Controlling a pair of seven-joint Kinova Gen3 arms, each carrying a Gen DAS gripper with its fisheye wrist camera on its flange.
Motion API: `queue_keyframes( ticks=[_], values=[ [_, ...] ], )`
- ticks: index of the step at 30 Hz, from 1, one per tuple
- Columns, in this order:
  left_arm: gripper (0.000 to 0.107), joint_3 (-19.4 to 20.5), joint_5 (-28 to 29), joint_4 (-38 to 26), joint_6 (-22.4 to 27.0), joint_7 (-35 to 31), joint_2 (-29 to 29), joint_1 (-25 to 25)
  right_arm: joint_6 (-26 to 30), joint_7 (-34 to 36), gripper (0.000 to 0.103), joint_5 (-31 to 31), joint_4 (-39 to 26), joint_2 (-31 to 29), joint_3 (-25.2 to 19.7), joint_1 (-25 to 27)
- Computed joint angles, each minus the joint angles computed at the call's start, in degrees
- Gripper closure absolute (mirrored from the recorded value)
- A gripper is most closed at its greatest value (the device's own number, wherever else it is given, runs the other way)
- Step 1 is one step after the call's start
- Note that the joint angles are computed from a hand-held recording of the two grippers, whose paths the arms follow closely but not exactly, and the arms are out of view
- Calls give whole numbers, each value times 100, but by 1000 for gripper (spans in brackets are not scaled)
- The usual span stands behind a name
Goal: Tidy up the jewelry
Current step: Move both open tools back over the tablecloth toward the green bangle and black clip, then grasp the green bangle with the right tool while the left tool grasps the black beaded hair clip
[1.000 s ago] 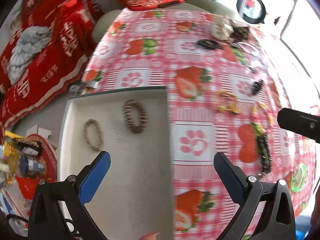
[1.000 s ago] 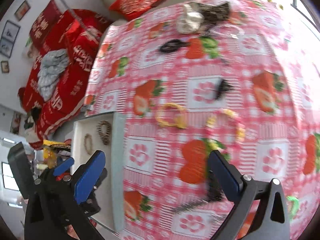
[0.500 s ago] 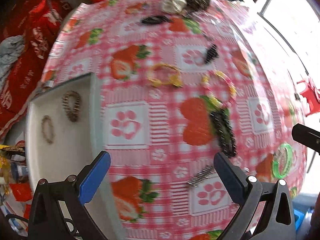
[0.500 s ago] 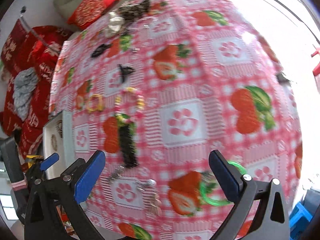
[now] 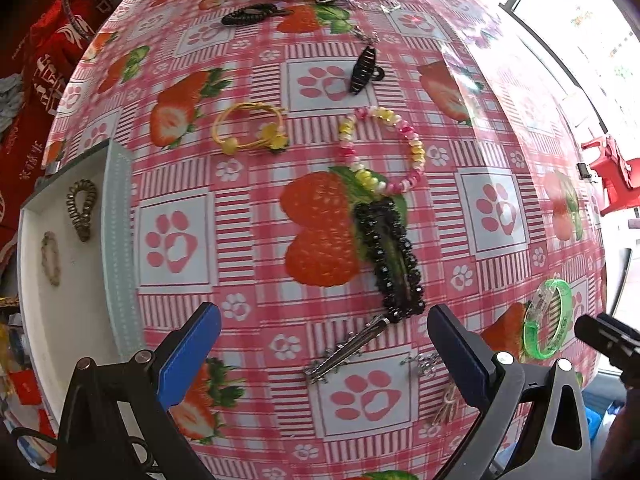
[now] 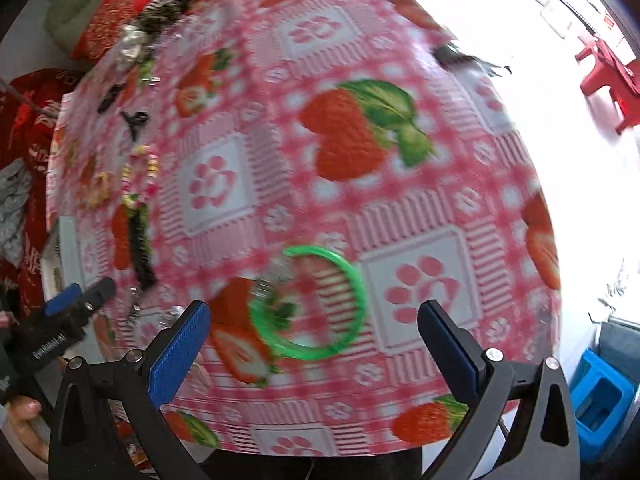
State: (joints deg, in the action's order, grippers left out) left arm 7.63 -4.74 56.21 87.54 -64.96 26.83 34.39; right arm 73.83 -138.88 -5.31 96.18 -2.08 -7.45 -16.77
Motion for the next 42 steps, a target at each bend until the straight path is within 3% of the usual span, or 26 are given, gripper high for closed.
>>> queue_keyframes(
  ticks=[18,22,23,26,28,31,35,37,40,42],
  values=[
    [4,-111,-19,-874,250,-37,722,230,104,255,0,324,476,-32,25,78],
    [4,-137,3,-784,151,64,748,309,36,289,0,358,508,46,49,98],
    [9,-144,-16,-865,215,80,806,331,26,287,0,373,510,64,47,96],
    [9,-158,-26,-1005,242,93,991,377,-14,293,6,459,520,138,11,44],
    [17,-165,-34,-934,199,96,976,414,24,256,12,531,504,212,-26,-17],
    [18,-175,-89,-926,176,73,991,489,125,116,21,799,451,289,-106,-174],
    [32,-163,-137,-921,85,35,983,579,156,-53,30,955,394,333,-169,-366],
    [36,-154,-151,-1067,168,7,1046,631,187,-86,40,1007,353,329,-197,-443],
    [49,-173,-158,-1004,93,9,992,665,220,-106,50,1036,267,359,-238,-548],
    [68,-170,-158,-1001,42,-4,976,667,253,-62,56,1059,159,431,-227,-581]
  ],
)
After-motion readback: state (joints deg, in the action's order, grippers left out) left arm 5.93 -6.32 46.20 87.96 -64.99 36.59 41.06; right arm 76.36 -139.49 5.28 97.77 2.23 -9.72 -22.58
